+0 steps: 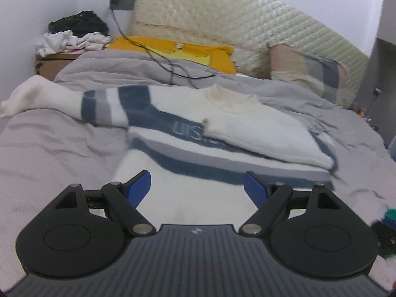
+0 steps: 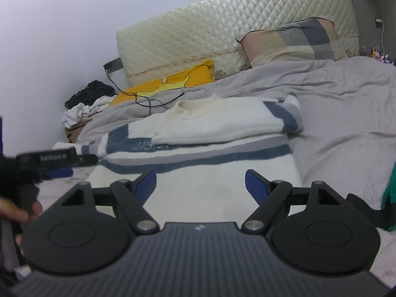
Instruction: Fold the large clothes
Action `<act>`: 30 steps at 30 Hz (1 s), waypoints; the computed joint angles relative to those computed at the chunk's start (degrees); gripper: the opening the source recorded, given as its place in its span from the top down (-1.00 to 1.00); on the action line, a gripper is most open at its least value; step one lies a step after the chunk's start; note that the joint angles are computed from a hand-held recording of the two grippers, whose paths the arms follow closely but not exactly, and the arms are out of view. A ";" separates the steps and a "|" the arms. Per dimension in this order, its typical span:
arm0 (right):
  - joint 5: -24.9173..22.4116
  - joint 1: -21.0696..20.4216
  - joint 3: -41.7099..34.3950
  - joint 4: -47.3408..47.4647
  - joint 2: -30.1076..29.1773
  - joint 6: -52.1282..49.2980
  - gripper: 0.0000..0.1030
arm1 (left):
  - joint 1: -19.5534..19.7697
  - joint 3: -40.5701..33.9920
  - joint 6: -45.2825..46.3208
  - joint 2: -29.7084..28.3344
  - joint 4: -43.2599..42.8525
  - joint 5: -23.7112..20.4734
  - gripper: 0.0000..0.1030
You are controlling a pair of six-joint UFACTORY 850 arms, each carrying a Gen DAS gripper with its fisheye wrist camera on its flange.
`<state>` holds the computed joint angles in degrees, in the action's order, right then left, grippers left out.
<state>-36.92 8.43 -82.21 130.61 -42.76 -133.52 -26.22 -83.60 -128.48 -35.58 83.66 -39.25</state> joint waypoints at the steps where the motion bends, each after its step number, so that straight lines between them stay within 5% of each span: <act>1: -0.12 0.00 -0.20 0.23 -0.21 -0.36 -0.56 | 0.74 -0.44 1.64 -0.04 -1.39 0.17 -0.66; 12: -0.39 0.93 -4.05 -3.08 -3.36 1.44 -0.56 | 11.67 4.81 6.69 3.92 -12.08 1.87 -0.66; 13: -0.77 1.08 -4.04 -1.73 -3.51 -0.12 -0.60 | 12.72 6.12 4.70 4.66 -11.46 2.67 -0.66; 15: -1.89 1.33 -4.16 0.87 -4.02 -3.01 -1.00 | 14.62 7.71 3.15 5.49 -11.57 2.79 -0.66; 16: -1.82 1.54 -4.38 2.08 -4.32 -4.39 -1.00 | 15.63 8.56 1.57 5.81 -10.67 2.79 -0.66; 26: 4.47 3.55 -13.98 -3.09 -11.57 -1.99 -1.00 | 26.86 17.82 -33.53 7.08 10.03 10.96 -0.66; 30: 8.39 4.54 -17.71 -4.50 -14.24 -1.32 -1.00 | 30.51 19.93 -51.00 5.80 26.45 10.25 -0.66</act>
<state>-28.53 12.97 -99.92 126.11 -57.00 -134.84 4.29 -63.66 -179.48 -29.78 110.11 -29.01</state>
